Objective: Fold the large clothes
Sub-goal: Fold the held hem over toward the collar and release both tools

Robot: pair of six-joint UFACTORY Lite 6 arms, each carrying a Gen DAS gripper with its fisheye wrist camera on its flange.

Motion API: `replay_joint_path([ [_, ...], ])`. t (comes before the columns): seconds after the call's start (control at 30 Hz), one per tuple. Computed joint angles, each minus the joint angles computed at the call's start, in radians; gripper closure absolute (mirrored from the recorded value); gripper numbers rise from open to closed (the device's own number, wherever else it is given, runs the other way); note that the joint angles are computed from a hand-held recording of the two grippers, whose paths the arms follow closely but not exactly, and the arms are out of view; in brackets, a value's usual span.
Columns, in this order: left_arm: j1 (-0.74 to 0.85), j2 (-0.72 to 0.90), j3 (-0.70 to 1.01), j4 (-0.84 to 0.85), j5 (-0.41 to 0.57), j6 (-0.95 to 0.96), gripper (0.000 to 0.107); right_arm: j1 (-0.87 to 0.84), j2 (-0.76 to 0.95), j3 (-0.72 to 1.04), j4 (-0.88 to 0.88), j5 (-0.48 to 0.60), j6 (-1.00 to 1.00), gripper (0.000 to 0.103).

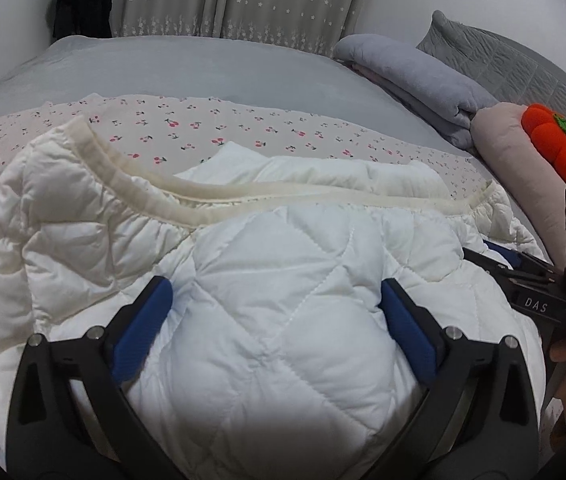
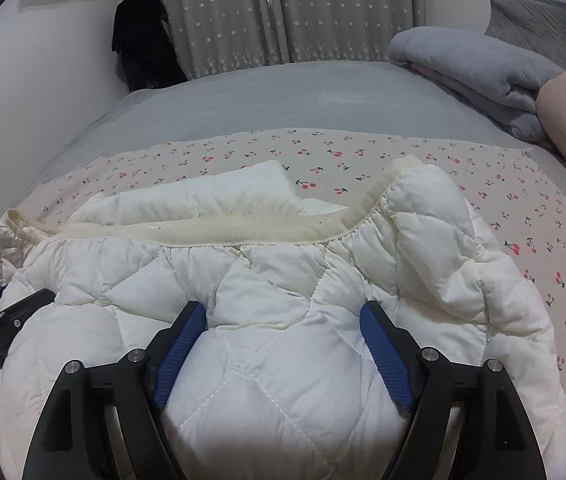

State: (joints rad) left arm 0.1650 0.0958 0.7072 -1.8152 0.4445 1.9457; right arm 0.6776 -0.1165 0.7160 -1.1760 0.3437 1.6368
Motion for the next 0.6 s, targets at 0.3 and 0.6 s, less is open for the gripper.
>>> replay_joint_path([
  [0.3, 0.011, -0.042, -0.011, 0.088, 0.018, -0.095, 0.005, 0.035, -0.006, 0.011, 0.033, 0.044, -0.022, 0.022],
  [0.6, 0.256, -0.442, -0.153, 0.600, 0.184, -0.647, 0.005, 0.194, -0.374, -0.073, 0.360, 0.265, -0.306, 0.021],
])
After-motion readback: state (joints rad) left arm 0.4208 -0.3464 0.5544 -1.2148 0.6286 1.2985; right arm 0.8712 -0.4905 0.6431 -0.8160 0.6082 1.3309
